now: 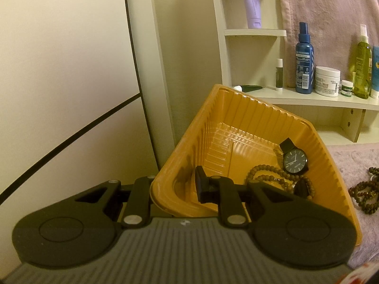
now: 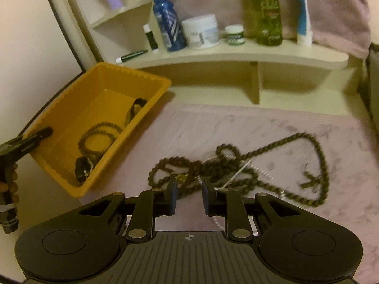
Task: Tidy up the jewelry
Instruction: 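Move the right tool back over the remaining bead strands, then grasp a brown bead strand with the right tool and lift it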
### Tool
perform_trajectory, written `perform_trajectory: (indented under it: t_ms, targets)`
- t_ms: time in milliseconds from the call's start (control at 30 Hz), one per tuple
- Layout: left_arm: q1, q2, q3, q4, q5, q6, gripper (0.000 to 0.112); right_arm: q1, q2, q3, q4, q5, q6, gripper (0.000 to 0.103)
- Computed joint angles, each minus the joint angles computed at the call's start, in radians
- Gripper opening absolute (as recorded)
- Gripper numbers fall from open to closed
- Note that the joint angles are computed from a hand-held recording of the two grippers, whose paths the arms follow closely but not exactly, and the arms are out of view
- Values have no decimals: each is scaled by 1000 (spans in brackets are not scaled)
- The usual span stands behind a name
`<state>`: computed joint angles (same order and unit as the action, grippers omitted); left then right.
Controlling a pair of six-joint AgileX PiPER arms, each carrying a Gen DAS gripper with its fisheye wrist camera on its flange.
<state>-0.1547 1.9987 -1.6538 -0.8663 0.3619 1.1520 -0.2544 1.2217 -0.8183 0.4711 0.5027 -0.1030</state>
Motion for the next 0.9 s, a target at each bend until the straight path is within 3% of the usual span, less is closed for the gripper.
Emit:
perform_trajectory:
  t_ms: [567, 700, 767, 833, 900]
  targets:
    - [1, -4, 10, -17, -4, 19, 17, 20, 159, -29, 74, -100, 107, 23]
    - [0, -4, 11, -18, -5, 20, 17, 42, 171, -37, 59, -114, 115, 23]
    - [2, -4, 10, -19, -3, 21, 17, 70, 174, -45, -40, -128, 193, 22]
    - [4, -4, 9, -19, 1, 21, 17, 84, 173, -47, -98, -130, 234, 13]
    - [4, -5, 9, -19, 0, 23, 17, 76, 173, -46, -54, -117, 182, 7]
